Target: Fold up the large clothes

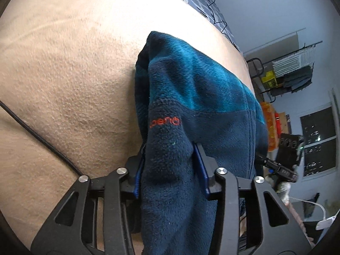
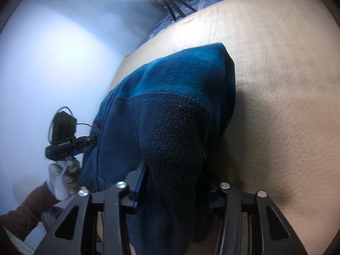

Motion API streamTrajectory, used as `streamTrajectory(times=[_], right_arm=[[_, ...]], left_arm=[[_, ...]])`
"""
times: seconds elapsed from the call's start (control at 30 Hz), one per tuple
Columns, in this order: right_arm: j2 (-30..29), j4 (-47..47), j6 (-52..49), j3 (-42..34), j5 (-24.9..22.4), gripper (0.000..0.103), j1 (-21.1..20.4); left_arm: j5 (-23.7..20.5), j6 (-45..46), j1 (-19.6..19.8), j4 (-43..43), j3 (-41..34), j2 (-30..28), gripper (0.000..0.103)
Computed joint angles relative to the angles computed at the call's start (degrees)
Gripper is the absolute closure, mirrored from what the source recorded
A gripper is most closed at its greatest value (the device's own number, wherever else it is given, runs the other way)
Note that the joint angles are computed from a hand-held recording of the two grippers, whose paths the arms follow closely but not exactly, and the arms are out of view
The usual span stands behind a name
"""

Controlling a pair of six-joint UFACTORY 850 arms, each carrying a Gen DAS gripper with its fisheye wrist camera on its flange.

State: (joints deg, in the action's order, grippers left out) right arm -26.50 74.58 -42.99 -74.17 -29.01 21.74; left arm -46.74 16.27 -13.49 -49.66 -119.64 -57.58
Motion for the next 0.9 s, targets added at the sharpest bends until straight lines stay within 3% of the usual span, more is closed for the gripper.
streamTrajectory(times=[0.23, 0.47, 0.63, 0.9], right_arm=[[0.84, -31.88, 27.91, -4.22, 6.27, 0.068, 4.61], [2.03, -64.04, 54.48, -6.99, 5.65, 0.071, 8.66], [4.48, -71.65, 60.16, -5.78, 5.3, 0.072, 9.27], [8.71, -85.99, 71.15, -2.99, 5.71, 0.073, 9.64]], left_arm=[[4.7, -0.69, -1.74, 6.76, 3.43, 3.74, 0.071], [6.02, -1.29, -3.35, 10.33, 5.07, 6.17, 0.073], [6.57, -2.77, -5.27, 13.66, 4.3, 6.7, 0.074], [10.92, -3.82, -9.02, 20.22, 4.71, 9.28, 0.074]])
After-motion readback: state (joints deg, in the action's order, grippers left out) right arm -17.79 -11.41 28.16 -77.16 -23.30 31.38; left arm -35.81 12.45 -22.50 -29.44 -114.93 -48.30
